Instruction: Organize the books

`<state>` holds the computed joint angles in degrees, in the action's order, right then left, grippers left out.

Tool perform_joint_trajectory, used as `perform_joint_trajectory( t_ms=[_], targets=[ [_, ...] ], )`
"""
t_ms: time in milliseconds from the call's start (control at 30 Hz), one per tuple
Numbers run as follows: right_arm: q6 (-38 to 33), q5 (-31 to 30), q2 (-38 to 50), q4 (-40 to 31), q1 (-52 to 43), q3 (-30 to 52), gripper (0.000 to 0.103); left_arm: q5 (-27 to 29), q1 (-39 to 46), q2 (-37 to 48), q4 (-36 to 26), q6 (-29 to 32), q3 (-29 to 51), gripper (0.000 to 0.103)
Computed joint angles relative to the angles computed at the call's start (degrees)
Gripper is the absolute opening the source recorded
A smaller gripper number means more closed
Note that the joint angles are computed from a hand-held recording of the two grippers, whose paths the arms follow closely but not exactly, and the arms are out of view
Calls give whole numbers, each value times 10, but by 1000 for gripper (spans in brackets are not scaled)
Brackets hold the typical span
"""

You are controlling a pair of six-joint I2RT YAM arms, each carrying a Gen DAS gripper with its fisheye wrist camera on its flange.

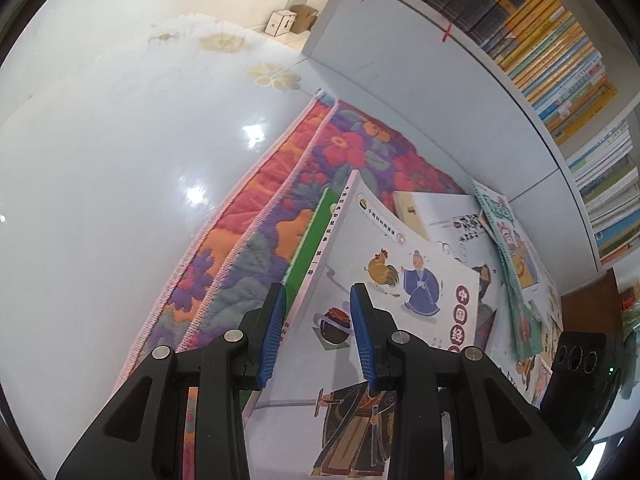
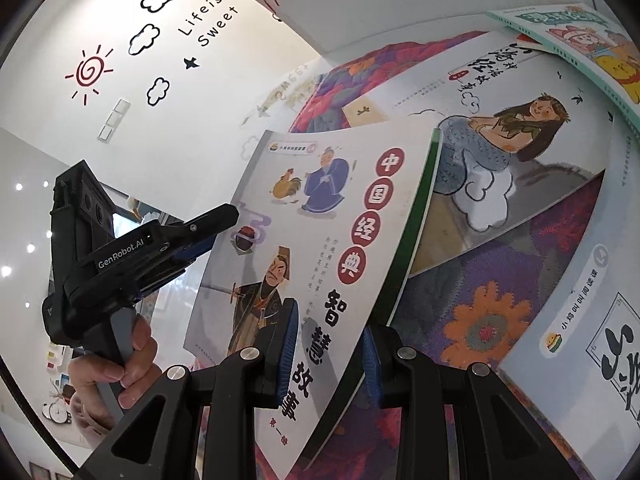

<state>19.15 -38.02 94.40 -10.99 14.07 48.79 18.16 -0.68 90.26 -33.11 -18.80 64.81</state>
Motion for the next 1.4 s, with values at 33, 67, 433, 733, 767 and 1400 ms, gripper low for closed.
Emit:
perform_joint_trajectory(
  t_ms=[33, 67, 433, 733, 767, 1400],
  targets=[
    [4, -4, -4, 4, -2, -6, 30, 0, 0, 3, 0, -1, 0, 29],
    [7, -4, -6, 6, -2, -6, 30, -1, -1, 6, 1, -1, 1, 29],
    [20, 3, -15, 31, 0, -21, 30, -25, -11, 23, -17, 11, 13, 29],
    [25, 4, -18, 31, 2, -20, 30, -33, -10, 25, -18, 16, 11, 29],
    [25, 2, -18, 28, 0, -20, 30, -31, -9, 25, -17, 16, 10, 29],
    [17, 75, -25, -65, 24, 15, 31, -55, -23, 23, -14, 23, 10, 31]
  ],
)
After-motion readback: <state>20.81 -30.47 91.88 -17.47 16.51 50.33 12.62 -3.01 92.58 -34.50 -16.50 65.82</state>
